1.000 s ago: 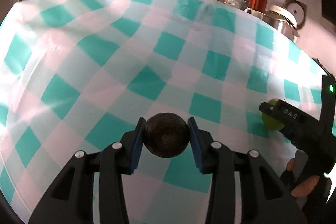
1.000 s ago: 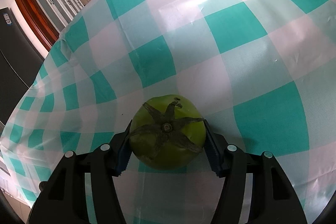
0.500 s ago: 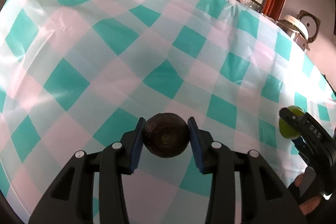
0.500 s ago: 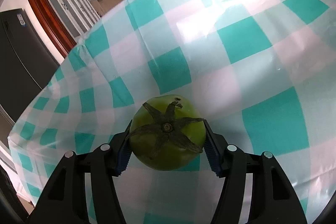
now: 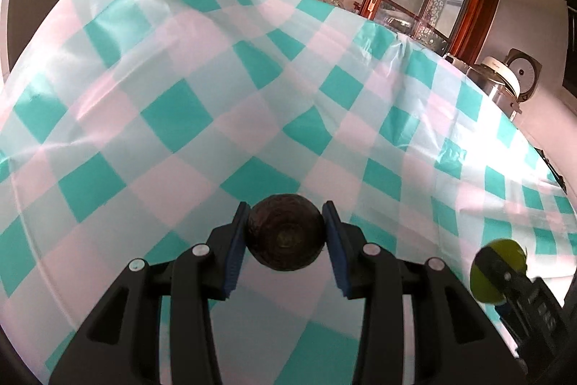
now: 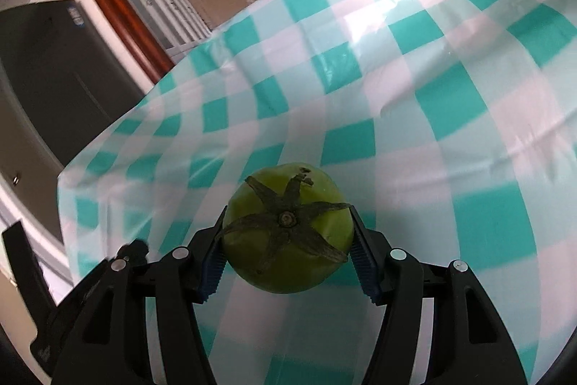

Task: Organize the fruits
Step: 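Carry the dark fruit and green tomato in both tools over the white box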

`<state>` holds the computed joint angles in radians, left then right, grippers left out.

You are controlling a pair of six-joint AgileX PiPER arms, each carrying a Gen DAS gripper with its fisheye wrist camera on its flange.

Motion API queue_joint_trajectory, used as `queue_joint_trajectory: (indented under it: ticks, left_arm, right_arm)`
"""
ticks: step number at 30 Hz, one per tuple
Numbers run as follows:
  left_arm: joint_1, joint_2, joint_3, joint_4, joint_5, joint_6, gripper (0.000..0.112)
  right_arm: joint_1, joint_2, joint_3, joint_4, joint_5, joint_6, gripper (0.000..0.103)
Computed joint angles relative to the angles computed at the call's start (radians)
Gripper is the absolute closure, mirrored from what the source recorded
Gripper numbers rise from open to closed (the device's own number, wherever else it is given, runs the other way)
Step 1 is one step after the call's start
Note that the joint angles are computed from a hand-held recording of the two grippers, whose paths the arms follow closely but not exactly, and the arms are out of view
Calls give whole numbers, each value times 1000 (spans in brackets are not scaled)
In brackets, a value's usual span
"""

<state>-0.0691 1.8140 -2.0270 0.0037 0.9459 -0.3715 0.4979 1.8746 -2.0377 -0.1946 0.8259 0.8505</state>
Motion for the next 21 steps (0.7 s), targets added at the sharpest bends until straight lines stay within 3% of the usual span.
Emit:
queue_joint_trajectory:
  ticks: [4,6,17,21]
  left_arm:
    - [4,-91,137,-8,-79,19,71]
    - [26,-123,185,-81,-101,65,71]
    - [65,-239,324,-123,-87,86,71]
    - [85,-349,437,-136,-99,106,71]
  right_arm:
    - [54,-87,129,-44,-49,39,44]
    - [71,-113,166,-32,-63,38,44]
    - [189,-217,291,-113,-55,87,44]
    - [240,-256,328,-120,-36,104,44]
